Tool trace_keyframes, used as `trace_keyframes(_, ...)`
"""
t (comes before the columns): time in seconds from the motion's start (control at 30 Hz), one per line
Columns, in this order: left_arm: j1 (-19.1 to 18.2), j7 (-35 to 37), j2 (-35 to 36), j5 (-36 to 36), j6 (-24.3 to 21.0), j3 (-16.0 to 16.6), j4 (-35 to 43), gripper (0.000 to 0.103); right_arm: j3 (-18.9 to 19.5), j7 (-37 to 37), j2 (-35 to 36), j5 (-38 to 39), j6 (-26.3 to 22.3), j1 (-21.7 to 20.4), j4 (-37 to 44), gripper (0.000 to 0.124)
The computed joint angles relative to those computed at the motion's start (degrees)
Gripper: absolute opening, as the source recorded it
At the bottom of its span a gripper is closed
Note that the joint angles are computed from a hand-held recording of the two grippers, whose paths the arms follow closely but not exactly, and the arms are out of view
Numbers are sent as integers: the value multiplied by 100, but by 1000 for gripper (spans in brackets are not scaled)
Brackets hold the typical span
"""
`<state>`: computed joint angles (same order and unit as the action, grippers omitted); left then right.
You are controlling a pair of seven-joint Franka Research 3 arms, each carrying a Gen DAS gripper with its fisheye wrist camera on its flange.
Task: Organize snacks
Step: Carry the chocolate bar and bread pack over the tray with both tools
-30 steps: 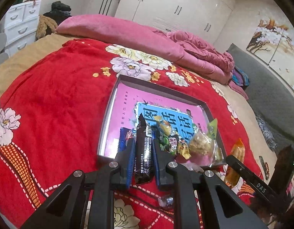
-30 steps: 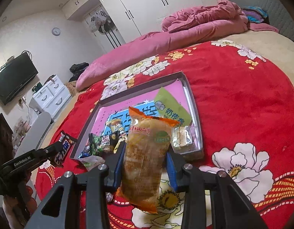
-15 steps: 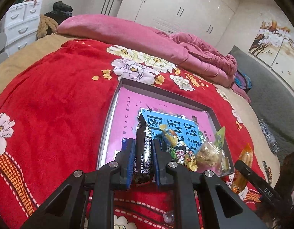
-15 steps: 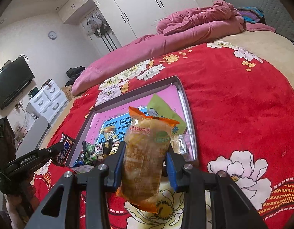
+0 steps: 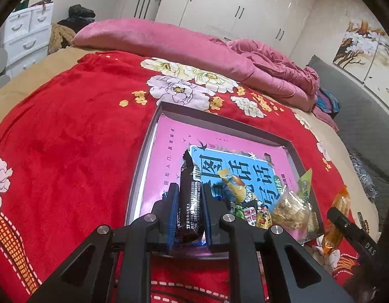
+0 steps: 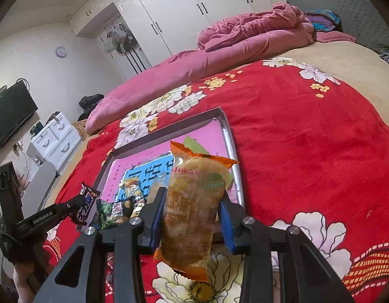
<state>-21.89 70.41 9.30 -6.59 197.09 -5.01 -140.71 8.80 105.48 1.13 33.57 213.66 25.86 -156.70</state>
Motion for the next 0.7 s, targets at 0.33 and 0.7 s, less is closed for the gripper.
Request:
trace_keyframes(0.33,68,-174,219,212,-76,39,198,18,20,-1230,284,1097,-84,198,522,39)
trace_keyframes(0.7,-168,-199,284,232,-107,283,252,18,-61,-1977,654,1660,-256,331,1049,39)
